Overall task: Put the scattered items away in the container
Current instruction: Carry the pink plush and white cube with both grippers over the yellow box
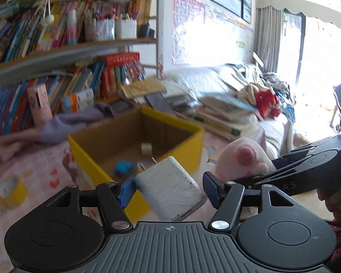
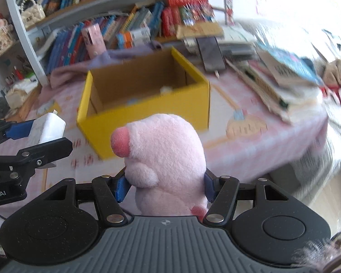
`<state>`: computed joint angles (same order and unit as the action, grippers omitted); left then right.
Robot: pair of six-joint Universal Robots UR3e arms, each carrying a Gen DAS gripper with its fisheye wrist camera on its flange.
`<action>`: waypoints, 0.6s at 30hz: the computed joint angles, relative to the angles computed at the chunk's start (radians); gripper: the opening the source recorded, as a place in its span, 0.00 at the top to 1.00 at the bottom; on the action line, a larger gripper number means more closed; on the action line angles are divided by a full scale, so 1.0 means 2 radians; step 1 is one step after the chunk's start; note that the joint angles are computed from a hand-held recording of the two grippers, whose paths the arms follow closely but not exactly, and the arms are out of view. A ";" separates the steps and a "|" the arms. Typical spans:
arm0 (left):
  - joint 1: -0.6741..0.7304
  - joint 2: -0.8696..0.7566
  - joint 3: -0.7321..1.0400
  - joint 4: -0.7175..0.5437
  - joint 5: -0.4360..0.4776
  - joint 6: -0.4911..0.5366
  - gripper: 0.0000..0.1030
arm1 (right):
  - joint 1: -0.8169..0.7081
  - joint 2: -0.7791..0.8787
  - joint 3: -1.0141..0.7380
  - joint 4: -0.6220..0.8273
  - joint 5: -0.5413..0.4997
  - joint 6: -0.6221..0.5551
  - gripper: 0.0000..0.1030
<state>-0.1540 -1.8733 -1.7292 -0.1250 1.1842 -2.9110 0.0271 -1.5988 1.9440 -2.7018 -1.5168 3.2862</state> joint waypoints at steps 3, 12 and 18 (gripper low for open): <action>-0.014 -0.043 0.068 0.002 0.027 -0.026 0.39 | -0.028 0.033 -0.035 -0.022 0.027 -0.026 0.42; -0.051 -0.157 0.243 -0.047 0.134 -0.117 0.38 | -0.106 0.137 -0.174 -0.019 0.123 -0.089 0.42; -0.075 -0.286 0.467 -0.180 0.185 -0.088 0.38 | -0.121 0.247 -0.315 0.008 0.178 -0.120 0.42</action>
<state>-0.3036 -2.4459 -0.7957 -0.4842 1.5534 -3.0876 -0.2144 -1.1053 1.3131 -2.6862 -1.1609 3.0455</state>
